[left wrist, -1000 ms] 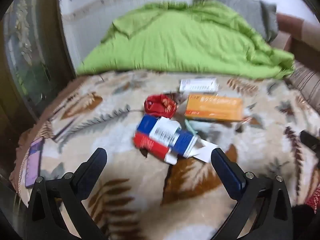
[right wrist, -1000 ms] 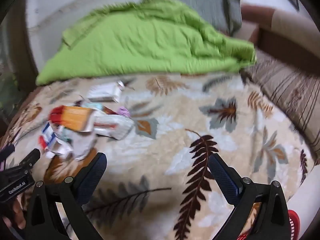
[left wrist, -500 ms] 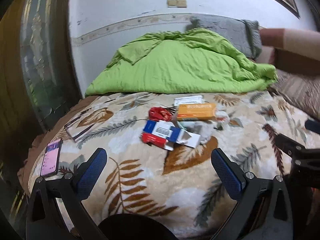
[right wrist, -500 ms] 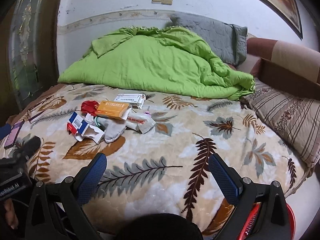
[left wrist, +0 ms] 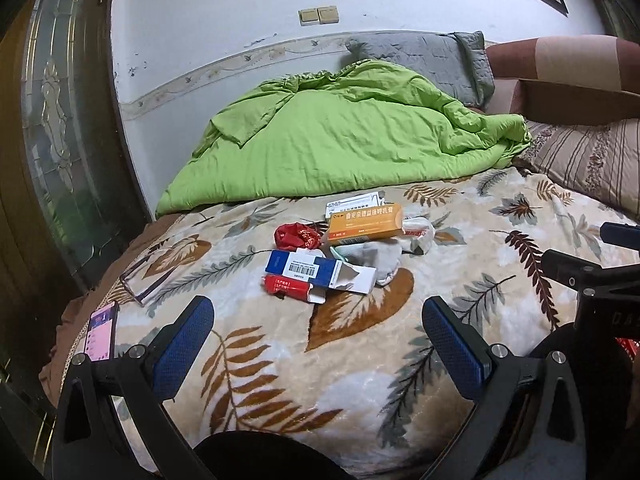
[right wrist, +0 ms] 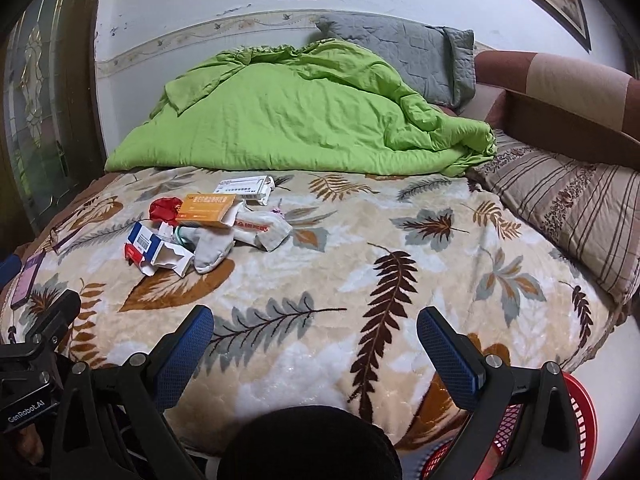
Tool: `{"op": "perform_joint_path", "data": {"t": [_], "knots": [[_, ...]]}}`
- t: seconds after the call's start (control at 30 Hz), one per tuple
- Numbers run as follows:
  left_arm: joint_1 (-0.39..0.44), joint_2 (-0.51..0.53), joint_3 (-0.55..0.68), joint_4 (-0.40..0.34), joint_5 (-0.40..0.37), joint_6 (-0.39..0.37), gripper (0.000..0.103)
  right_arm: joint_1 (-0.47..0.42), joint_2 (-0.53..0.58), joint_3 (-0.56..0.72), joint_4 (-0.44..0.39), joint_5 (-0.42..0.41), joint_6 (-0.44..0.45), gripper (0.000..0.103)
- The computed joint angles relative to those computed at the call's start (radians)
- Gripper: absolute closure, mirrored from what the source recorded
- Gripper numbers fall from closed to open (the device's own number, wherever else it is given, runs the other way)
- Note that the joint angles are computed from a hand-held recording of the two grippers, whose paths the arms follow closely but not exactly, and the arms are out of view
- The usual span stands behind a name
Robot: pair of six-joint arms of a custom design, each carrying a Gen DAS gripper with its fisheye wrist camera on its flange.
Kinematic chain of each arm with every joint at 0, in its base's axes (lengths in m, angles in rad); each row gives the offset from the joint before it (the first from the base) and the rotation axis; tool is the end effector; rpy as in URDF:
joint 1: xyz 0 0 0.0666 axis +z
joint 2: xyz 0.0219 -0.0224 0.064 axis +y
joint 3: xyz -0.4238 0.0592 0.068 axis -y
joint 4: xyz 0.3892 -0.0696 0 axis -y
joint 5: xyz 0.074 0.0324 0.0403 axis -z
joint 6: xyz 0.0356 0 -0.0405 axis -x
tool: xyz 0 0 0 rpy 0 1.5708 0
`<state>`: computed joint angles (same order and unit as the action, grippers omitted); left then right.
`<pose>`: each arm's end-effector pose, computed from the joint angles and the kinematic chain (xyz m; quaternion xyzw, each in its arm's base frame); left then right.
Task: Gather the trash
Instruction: 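Move both tools toward the pile of boxes on the bed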
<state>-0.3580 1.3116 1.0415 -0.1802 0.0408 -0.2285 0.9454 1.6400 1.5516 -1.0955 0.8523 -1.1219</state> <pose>0.4233 -0.1603 0.4060 0.2552 0.8077 -0.0516 0.5291 0.3401 0.4245 0.4240 0.1579 0.8831 -0.0572 0.4381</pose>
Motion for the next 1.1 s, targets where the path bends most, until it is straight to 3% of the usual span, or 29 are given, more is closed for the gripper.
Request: {"op": "perform_joint_path", "data": {"t": [0.33,1.1], "knots": [[0.039,0.01,0.008,-0.009,0.042,0.045,0.0,0.002,-0.001,-0.012,0.01,0.012,0.008,0.0],[0.052,0.005,0.007,-0.01,0.058,0.045,0.0,0.006,-0.01,-0.029,0.007,0.012,0.0,0.0]]}}
